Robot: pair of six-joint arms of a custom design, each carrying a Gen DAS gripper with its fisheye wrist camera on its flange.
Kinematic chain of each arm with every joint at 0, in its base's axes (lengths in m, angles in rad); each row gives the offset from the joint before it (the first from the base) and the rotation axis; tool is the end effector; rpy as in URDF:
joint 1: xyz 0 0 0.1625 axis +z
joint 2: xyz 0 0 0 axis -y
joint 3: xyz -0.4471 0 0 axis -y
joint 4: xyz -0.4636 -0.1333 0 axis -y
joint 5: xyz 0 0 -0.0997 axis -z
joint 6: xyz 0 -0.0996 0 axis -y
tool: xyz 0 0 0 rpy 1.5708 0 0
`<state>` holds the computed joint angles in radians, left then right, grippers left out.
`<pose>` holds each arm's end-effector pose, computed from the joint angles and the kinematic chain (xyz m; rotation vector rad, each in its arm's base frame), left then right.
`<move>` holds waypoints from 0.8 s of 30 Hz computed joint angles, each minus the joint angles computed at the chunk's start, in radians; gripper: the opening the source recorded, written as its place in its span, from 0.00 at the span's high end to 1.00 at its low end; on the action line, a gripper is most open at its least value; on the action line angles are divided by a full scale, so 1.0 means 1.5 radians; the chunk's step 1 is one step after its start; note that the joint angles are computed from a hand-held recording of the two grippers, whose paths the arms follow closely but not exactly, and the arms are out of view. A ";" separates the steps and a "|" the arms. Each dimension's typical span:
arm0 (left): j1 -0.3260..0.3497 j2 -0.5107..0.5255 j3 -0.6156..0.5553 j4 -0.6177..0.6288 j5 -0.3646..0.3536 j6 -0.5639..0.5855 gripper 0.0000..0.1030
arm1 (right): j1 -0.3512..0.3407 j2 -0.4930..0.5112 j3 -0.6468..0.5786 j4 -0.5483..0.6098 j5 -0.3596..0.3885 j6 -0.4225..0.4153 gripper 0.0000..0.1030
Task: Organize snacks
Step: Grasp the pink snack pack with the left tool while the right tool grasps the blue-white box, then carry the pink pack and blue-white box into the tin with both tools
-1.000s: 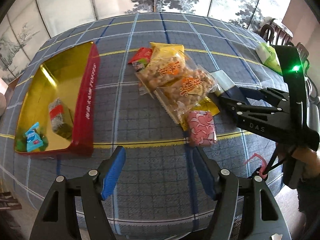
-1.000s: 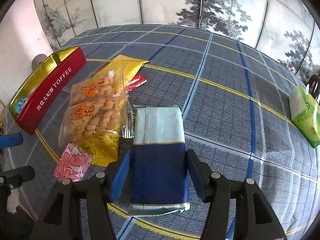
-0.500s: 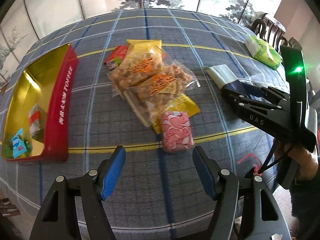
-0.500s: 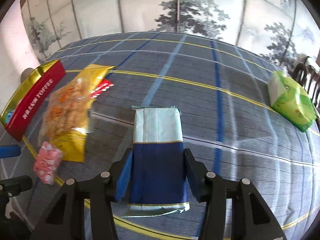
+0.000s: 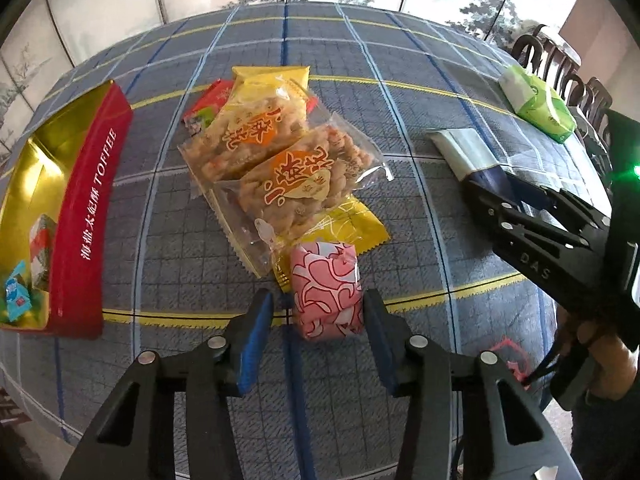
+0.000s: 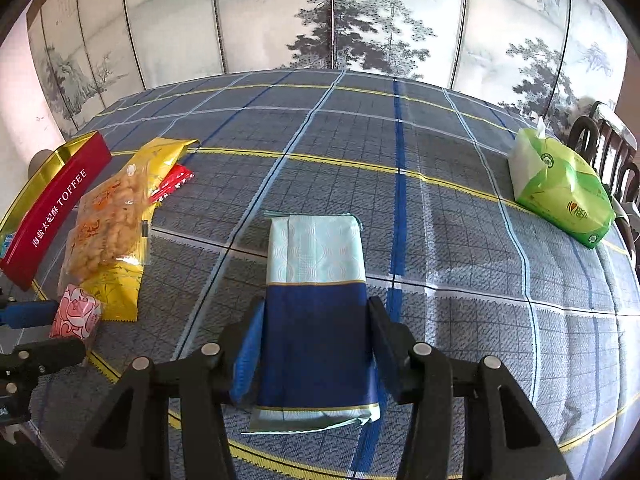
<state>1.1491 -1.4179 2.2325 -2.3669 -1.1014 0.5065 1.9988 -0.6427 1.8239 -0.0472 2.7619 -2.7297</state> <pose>-0.0355 -0.5148 0.1765 1.2017 2.3876 0.0518 0.2277 -0.4009 -0.0740 -0.2874 -2.0216 0.9671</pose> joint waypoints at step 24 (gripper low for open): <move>0.019 -0.022 -0.014 0.057 -0.018 0.017 0.73 | 0.004 0.011 -0.011 0.024 0.013 0.023 0.51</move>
